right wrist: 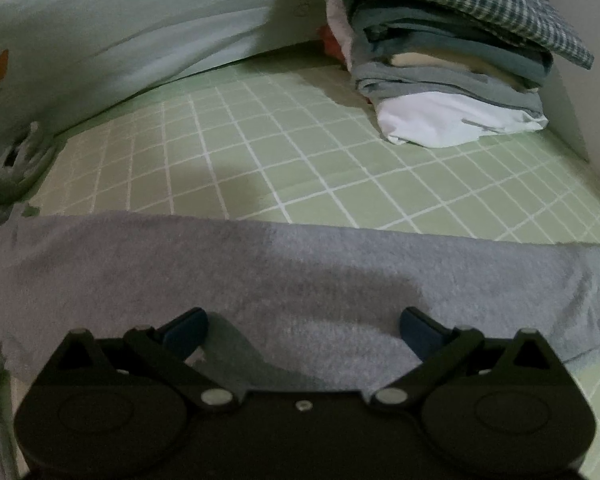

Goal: Fold clothes

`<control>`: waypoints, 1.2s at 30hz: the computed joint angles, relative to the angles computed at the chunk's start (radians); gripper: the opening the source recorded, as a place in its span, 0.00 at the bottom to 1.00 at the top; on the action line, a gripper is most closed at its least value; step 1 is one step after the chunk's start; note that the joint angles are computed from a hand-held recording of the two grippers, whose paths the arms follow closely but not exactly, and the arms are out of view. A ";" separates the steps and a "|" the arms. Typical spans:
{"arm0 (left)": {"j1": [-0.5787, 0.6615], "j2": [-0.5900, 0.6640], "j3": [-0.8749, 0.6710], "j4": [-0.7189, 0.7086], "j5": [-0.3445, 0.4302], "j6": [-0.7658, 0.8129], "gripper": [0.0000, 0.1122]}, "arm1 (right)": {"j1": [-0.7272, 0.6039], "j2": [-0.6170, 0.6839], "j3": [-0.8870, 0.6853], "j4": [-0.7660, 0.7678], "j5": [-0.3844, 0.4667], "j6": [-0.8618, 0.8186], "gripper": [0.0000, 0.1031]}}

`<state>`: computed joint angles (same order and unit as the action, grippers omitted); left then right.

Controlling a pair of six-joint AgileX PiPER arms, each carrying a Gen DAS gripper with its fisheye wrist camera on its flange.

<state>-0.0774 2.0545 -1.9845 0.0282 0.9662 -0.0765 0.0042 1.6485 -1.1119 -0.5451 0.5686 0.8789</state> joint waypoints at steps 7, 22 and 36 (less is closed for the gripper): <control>-0.008 -0.044 0.038 0.039 -0.026 -0.008 0.89 | -0.073 -0.047 0.060 0.021 -0.040 -0.061 1.00; -0.028 -0.086 0.070 0.139 0.003 -0.112 0.90 | -0.412 -0.070 0.138 -0.094 -0.128 -0.147 1.00; -0.040 -0.109 0.092 0.153 0.001 -0.120 0.90 | -0.570 -0.067 0.224 -0.383 -0.292 0.221 1.00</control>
